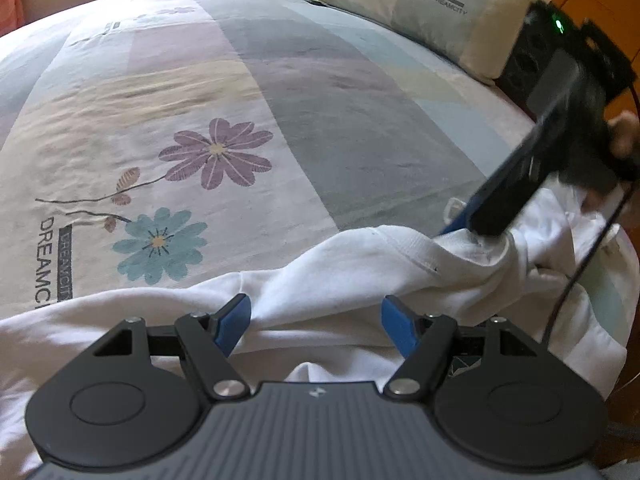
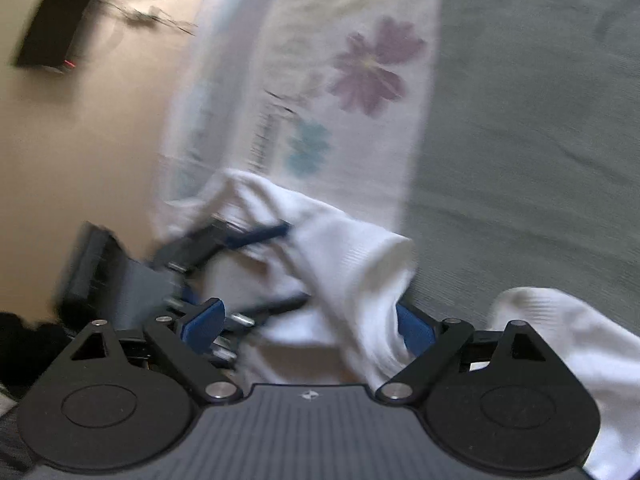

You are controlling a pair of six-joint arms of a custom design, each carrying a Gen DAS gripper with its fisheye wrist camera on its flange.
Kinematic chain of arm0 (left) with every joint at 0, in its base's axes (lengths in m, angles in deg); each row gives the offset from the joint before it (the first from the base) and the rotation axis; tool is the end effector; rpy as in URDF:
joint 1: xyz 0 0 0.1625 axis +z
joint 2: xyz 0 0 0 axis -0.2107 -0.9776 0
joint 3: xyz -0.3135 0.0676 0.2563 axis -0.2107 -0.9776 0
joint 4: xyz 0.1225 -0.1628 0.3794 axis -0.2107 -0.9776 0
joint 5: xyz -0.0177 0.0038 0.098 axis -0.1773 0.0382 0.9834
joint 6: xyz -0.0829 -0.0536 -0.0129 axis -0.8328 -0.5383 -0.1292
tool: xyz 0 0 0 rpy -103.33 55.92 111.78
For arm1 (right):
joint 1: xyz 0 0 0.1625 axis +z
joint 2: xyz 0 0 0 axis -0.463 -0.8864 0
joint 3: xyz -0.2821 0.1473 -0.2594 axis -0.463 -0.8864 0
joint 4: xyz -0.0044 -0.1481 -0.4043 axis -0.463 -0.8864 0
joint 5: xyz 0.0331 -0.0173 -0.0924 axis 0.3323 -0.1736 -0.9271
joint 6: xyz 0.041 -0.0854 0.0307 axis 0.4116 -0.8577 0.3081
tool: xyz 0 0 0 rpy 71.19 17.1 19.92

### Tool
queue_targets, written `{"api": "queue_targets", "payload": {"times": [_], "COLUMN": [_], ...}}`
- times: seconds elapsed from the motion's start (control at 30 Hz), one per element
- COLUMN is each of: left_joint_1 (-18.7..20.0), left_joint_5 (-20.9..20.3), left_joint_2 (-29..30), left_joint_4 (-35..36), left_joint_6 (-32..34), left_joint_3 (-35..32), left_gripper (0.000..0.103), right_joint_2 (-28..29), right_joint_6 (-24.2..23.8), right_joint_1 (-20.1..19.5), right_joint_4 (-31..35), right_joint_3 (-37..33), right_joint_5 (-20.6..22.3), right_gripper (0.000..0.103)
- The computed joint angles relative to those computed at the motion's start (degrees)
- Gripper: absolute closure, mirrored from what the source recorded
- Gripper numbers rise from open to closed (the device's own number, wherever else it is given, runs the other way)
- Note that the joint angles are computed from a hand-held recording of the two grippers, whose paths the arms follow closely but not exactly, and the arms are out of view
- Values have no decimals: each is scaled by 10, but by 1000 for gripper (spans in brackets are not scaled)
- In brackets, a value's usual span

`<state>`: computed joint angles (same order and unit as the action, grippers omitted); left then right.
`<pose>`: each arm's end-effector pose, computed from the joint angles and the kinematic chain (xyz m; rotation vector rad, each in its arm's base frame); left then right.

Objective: Fold clothes
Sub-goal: 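Grasp the white shirt hem with the right gripper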

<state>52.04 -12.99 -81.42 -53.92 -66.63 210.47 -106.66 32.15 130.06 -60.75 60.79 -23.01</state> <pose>-0.1052 -0.3295 0.3216 0.7277 2.5795 -0.5068 0.2564 -0.4477 0.1074 -0.2759 2.9319 0.1739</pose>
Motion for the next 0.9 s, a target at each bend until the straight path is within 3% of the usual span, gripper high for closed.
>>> {"api": "queue_targets", "payload": {"times": [0.07,0.3,0.47,0.63,0.73,0.83,0.9], "left_joint_1": [0,9,26,34,36,38,39], "left_joint_5": [2,22,20,33,44,53,59], "left_joint_2": [-2,-6,-5,9,12,13,16], "left_joint_4": [6,35,30,9,-1,-8,-10], "left_joint_6": [-8,-21,-41,-61,-68,-70,-68], "left_joint_3": [-3,-20,-26,-26,-30,-36,-39], "left_gripper": [31,31,31,31,31,31,31], "right_joint_2": [11,38,16,41,44,35,26], "right_joint_6": [2,38,83,129,125,134,132], "right_joint_1": [-7,-27,-60,-92,-91,-102,-104], "right_joint_4": [-15,-9,-75,-178,-220,-286,-281], "right_joint_3": [-2,-2,50,73,70,83,84], "right_joint_5": [24,-12,40,115,139,190,184], "right_gripper": [7,7,6,5,5,5,5]}}
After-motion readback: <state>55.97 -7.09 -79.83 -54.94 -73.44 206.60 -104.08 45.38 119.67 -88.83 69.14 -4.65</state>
